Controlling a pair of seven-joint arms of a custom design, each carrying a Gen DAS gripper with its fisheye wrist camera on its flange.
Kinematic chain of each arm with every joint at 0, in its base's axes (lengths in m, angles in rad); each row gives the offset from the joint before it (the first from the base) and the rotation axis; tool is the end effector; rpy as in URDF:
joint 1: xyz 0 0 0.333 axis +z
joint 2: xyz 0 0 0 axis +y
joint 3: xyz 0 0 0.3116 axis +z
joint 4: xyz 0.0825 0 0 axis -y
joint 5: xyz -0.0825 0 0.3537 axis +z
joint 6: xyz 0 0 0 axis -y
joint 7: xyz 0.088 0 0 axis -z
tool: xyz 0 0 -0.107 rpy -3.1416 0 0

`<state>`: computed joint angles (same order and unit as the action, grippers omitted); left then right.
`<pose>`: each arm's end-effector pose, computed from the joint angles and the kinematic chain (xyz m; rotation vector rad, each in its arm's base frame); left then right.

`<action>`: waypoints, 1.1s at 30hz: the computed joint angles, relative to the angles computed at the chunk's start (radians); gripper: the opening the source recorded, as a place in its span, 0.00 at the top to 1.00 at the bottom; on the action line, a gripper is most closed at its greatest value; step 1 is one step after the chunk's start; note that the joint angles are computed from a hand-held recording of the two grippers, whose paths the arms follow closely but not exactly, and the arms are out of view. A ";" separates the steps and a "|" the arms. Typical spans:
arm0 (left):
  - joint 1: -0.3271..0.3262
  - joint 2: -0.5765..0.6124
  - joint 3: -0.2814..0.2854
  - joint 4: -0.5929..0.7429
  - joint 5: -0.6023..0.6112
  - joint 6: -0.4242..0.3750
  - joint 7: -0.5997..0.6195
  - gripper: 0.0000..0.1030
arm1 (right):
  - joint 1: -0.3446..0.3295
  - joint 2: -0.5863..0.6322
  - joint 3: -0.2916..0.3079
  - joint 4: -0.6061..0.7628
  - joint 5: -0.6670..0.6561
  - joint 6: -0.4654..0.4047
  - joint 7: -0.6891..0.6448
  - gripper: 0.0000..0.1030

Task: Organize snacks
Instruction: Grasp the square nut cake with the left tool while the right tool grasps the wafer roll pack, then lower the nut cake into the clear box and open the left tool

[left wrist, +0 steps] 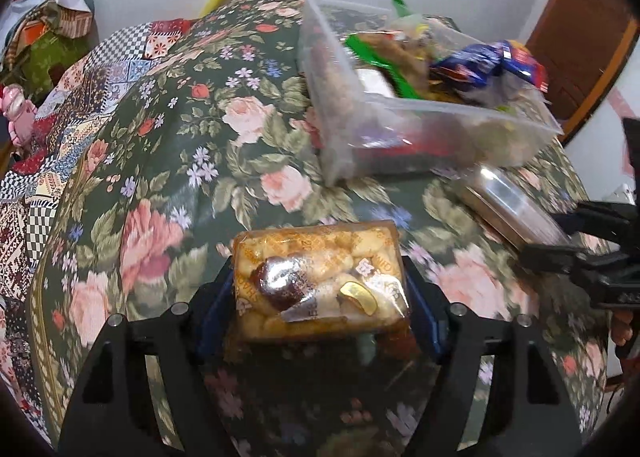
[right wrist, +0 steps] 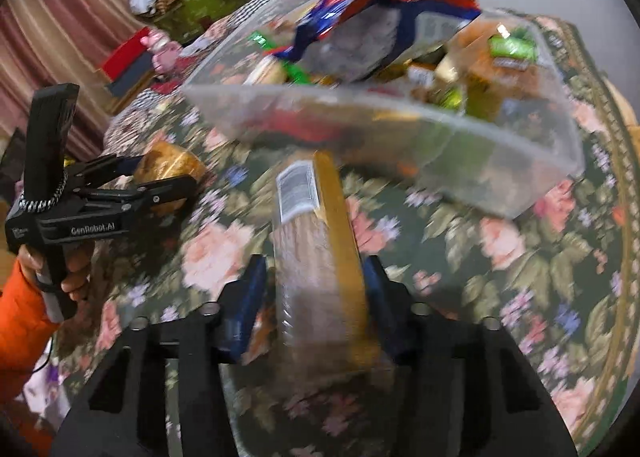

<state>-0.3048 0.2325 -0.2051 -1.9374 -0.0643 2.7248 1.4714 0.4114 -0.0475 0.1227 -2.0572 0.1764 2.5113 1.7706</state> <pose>0.5476 -0.2937 0.4439 -1.6483 2.3323 -0.7847 0.4749 0.2804 0.5207 -2.0515 1.6441 -0.1113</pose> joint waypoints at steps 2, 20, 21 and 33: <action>-0.005 -0.024 -0.001 -0.024 0.006 0.008 -0.006 0.27 | 0.000 0.008 0.004 0.004 -0.031 0.007 0.025 0.57; -0.016 -0.073 -0.021 -0.007 0.006 0.046 -0.008 0.27 | 0.012 -0.037 0.020 -0.034 -0.231 0.082 0.217 0.68; -0.019 -0.072 -0.020 -0.001 0.010 0.048 -0.013 0.27 | 0.012 -0.047 0.018 -0.041 -0.233 0.089 0.222 0.68; -0.058 0.000 0.007 0.151 0.093 0.069 -0.083 0.27 | -0.037 -0.135 0.019 -0.054 -0.400 0.169 0.356 0.68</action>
<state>-0.3633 0.2323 -0.1977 -1.7860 0.0284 2.7935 1.3887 0.3748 -0.1826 0.1413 -2.1110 -0.2234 2.6800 2.1262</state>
